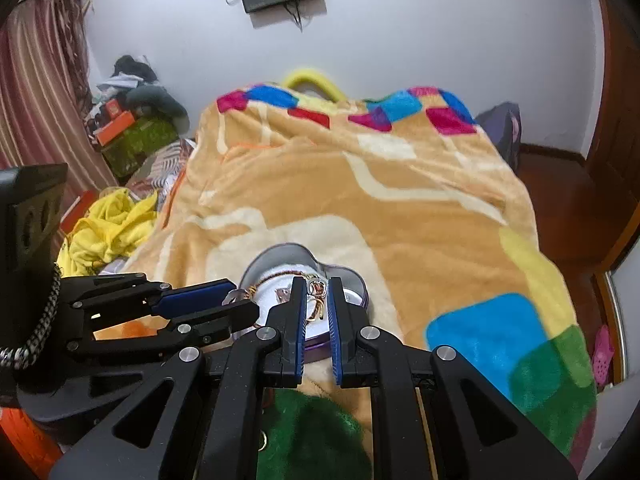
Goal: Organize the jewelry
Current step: 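Carry the rings over the tin and open both tools to drop them, then grasp a gold ring with the right tool while the left tool grasps the red-blue beaded bracelet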
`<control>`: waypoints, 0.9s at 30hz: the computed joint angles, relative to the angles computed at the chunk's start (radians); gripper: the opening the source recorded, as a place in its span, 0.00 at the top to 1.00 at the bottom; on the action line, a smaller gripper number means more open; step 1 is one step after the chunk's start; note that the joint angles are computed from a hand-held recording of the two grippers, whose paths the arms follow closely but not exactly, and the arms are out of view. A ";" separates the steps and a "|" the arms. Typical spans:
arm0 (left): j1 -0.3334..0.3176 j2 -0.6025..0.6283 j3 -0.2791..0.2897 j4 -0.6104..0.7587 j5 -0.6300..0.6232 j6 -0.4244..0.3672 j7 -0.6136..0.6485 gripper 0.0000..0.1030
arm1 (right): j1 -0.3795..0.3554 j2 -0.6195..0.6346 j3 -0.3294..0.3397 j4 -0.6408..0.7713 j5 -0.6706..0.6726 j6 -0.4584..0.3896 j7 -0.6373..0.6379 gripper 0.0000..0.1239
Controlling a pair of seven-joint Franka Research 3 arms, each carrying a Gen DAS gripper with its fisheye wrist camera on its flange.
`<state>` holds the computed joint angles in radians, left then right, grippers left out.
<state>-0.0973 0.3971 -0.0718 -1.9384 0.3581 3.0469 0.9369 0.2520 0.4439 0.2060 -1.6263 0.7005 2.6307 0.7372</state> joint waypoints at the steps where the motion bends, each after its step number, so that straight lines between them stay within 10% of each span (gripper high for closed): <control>1: 0.009 0.004 -0.011 0.003 -0.006 -0.002 0.009 0.80 | 0.002 0.007 -0.005 0.009 -0.009 -0.016 0.013 0.93; 11: 0.030 0.009 -0.035 0.004 -0.039 0.013 0.053 0.80 | 0.015 0.039 -0.027 0.061 -0.096 -0.069 0.098 0.93; 27: -0.064 -0.118 0.100 -0.103 0.127 0.020 -0.151 0.78 | 0.018 -0.030 -0.026 -0.003 -0.127 -0.052 0.085 0.88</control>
<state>-0.1616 0.2787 0.0280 -2.0417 0.4852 3.0671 0.7859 0.2696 0.4142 0.1797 -1.6291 0.5731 2.5789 0.8220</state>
